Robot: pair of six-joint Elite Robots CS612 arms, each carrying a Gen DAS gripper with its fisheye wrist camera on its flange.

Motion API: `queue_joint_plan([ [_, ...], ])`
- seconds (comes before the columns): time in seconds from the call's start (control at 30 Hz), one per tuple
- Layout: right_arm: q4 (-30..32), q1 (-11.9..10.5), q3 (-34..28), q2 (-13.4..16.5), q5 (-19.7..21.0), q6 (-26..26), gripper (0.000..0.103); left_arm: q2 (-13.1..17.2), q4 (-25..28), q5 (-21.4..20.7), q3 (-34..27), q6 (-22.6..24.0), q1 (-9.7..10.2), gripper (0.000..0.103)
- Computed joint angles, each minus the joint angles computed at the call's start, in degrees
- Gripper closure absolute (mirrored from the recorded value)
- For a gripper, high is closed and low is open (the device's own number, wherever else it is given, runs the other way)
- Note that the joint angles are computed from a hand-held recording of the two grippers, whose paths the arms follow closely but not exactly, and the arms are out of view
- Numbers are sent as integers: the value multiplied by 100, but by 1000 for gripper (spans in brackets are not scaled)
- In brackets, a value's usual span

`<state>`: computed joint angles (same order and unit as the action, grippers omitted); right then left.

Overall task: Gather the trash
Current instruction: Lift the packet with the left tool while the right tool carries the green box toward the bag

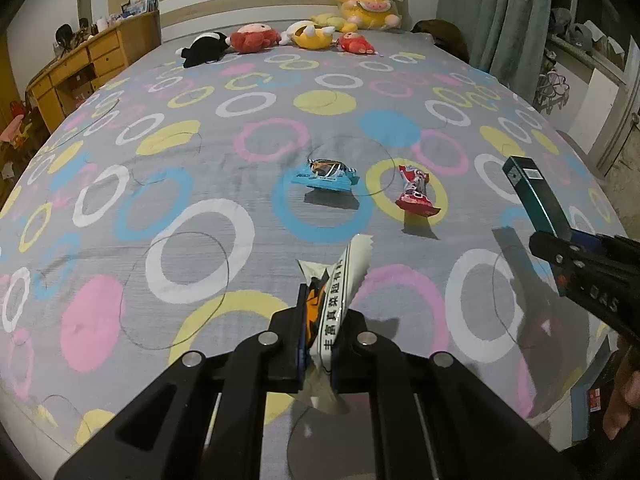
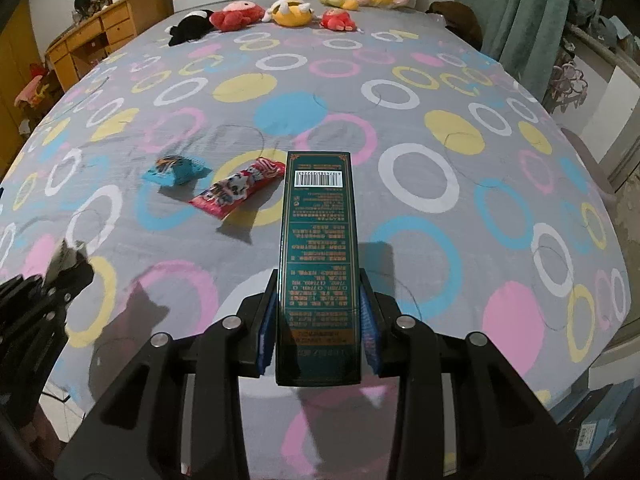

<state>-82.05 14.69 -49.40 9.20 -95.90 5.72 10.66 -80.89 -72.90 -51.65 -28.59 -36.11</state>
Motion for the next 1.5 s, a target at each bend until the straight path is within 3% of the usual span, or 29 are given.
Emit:
queue_joint_plan([
  [0.4, 545, 70, -1028, 371, 82, 195, 68, 212, 322, -30, -583, -51, -66, 94],
  [0.93, 1198, 115, -2162, 774, 99, 316, 68, 585, 1100, 307, -1481, -47, -252, 94],
  [1.23, 1640, 150, -2800, 1022, 185, 379, 68, 898, 1724, 158, -2116, 57, -457, 94],
  [1.5, 1957, 227, -3259, 1234, 245, 398, 68, 1149, 2149, -234, -2648, 7, -514, 94],
])
